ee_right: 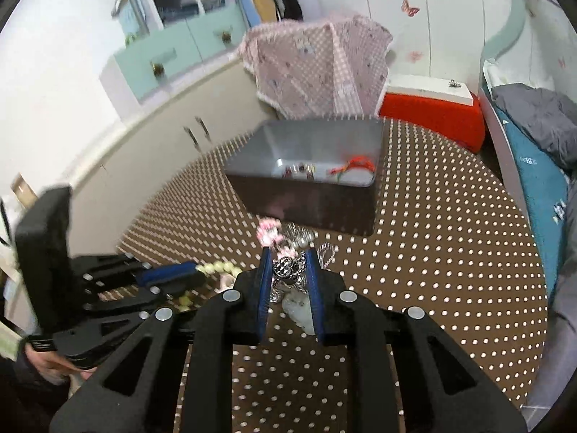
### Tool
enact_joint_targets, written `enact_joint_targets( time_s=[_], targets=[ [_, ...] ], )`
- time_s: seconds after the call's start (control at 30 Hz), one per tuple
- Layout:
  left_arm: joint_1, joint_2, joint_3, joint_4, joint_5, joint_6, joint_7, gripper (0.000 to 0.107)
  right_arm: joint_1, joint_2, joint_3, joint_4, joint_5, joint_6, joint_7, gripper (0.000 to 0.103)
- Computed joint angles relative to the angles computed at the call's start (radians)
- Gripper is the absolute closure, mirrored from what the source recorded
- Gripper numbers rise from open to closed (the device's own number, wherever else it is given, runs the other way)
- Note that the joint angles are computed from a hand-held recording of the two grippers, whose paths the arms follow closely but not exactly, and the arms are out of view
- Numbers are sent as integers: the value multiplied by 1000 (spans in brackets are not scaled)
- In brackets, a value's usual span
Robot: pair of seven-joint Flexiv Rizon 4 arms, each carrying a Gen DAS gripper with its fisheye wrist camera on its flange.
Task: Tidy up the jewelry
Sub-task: 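Lift both held items over the grey box and release them inside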
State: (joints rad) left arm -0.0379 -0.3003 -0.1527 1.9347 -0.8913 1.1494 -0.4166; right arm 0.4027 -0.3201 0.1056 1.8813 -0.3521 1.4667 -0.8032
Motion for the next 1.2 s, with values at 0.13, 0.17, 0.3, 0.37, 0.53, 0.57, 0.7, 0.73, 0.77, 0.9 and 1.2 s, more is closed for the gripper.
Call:
enact_joint_targets(
  time_s=[0.13,0.17,0.3,0.37,0.53,0.57,0.7,0.73,0.77,0.9,1.2],
  targets=[
    [6,34,-7,10,-65,-13,53,97,-28,21,25,5,40,45,-18,86],
    [4,42,-5,14,-80,-16,65,97,-30,27,25,7,45,58,-20,86],
    [-6,73,7,10,-147,-38,118,97,-33,48,21,-1,55,88,-30,86],
    [-8,83,17,-3,-168,-59,134,97,-19,66,0,12,42,110,-18,86],
    [-16,106,36,-26,-229,-110,173,97,40,101,-91,24,-56,152,55,86],
    [-16,109,39,-34,-240,-122,178,97,44,103,-101,22,-73,153,65,86],
    [-22,106,47,-68,-277,-132,199,97,80,113,-165,16,-162,179,129,86],
    [-19,102,48,-81,-282,-142,199,97,95,115,-191,11,-193,186,148,86],
    [-18,99,47,-95,-291,-147,202,97,101,117,-203,5,-214,191,159,86],
    [-21,80,40,-147,-313,-137,203,97,103,109,-225,-59,-278,188,177,86],
    [-11,-9,3,-311,-261,-128,115,97,2,12,-113,-265,-225,111,65,86]
  ],
)
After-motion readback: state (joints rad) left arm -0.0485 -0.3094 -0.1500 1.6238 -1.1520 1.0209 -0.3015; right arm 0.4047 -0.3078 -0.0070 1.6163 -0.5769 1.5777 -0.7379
